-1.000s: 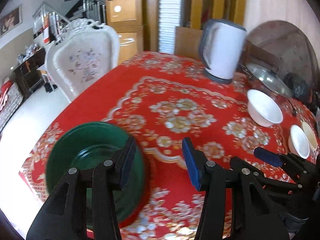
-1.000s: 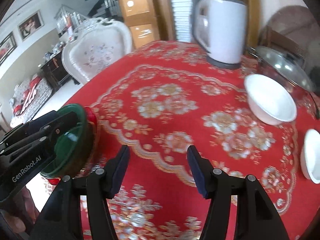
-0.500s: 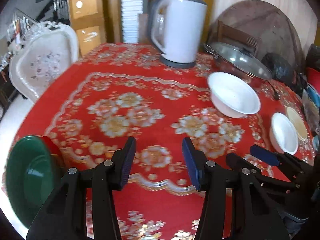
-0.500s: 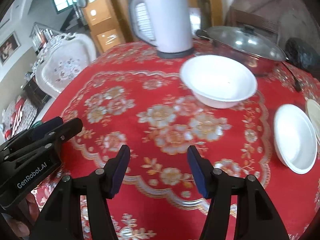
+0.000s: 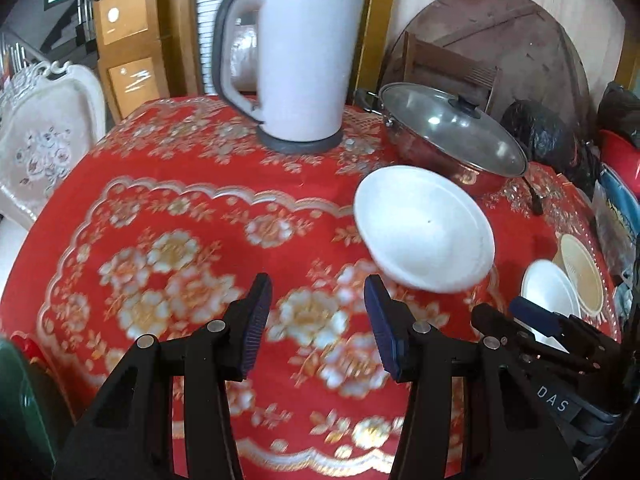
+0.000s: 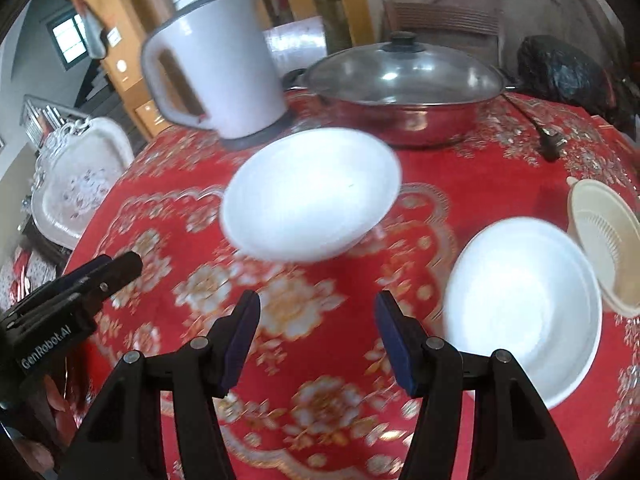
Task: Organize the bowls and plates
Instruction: 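Move the left gripper to the large white plate, then close the left gripper on the rim of the white plate, then lift the white plate with the left gripper toward the green bowl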
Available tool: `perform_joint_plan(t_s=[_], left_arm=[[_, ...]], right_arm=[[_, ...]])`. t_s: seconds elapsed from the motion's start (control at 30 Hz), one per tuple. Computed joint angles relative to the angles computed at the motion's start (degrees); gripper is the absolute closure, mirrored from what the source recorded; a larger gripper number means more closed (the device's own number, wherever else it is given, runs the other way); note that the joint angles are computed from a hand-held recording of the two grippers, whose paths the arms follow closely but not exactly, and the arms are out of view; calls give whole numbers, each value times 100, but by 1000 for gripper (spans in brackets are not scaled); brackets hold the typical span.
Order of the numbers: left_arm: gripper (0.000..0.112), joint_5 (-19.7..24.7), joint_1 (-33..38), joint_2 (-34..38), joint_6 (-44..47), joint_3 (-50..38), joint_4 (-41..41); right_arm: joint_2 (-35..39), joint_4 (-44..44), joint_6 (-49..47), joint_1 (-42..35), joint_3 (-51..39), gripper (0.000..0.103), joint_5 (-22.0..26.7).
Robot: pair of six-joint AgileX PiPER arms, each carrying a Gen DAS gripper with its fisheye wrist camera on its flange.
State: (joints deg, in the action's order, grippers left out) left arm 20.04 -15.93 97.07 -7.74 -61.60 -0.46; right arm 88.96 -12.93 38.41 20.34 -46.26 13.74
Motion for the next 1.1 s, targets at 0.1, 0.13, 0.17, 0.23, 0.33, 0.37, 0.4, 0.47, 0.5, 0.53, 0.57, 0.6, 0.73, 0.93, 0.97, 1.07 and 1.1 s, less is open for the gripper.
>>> perform_joint_plan(t_s=[0.1, 0.13, 0.17, 0.23, 0.33, 0.37, 0.4, 0.47, 0.5, 0.53, 0.57, 0.6, 0.73, 0.93, 0.97, 1.07, 1.1], left_arm=[[64, 146, -90, 371, 113, -487, -70], [64, 205, -128, 482, 4, -635, 40], [64, 275, -147, 600, -26, -784, 62], [64, 397, -155, 881, 134, -1104, -141], [64, 591, -219, 1257, 43, -1527, -98], [64, 639, -242, 1380, 56, -1662, -110], [64, 659, -276, 1467, 8, -1747, -64], [64, 706, -316, 1603, -23, -1892, -34], [64, 722, -335, 1667, -18, -1958, -45], [64, 736, -358, 1731, -44, -2028, -28], [64, 750, -379, 1794, -71, -2092, -1], [64, 765, -388, 1834, -81, -2133, 11], [64, 812, -378, 2055, -184, -2319, 92], [82, 956, -434, 2340, -805, -2510, 655], [88, 1047, -427, 2399, -756, -2576, 623], [92, 1071, -402, 2413, -502, -2554, 431], [93, 1065, -401, 2380, -493, -2522, 448]], right_arm=[[178, 573, -674, -282, -146, 39, -38], [240, 823, -956, -371, -201, 39, -39], [323, 1123, -1283, -465, -278, 39, -26], [409, 1841, -2005, -633, -331, 39, -84], [559, 2811, -2885, -870, -433, 39, -138], [633, 3112, -3175, -925, -490, 39, -115], [757, 3609, -3650, -1004, -599, 39, -51], [926, 4169, -4151, -1092, -709, 39, -1], [981, 4662, -4625, -1141, -714, 39, -26], [1018, 5160, -5088, -1174, -705, 39, -56], [1061, 5457, -5334, -1188, -713, 39, -84], [1107, 5524, -5383, -1191, -746, 39, -91], [1247, 4776, -4686, -1083, -871, 39, -230], [1439, 4543, -4592, -1051, -1024, 52, -337], [1473, 4343, -4439, -1032, -1067, 60, -317], [1557, 4107, -4316, -1020, -1160, 74, -222], [1546, 4223, -4481, -1027, -1134, 74, -227]])
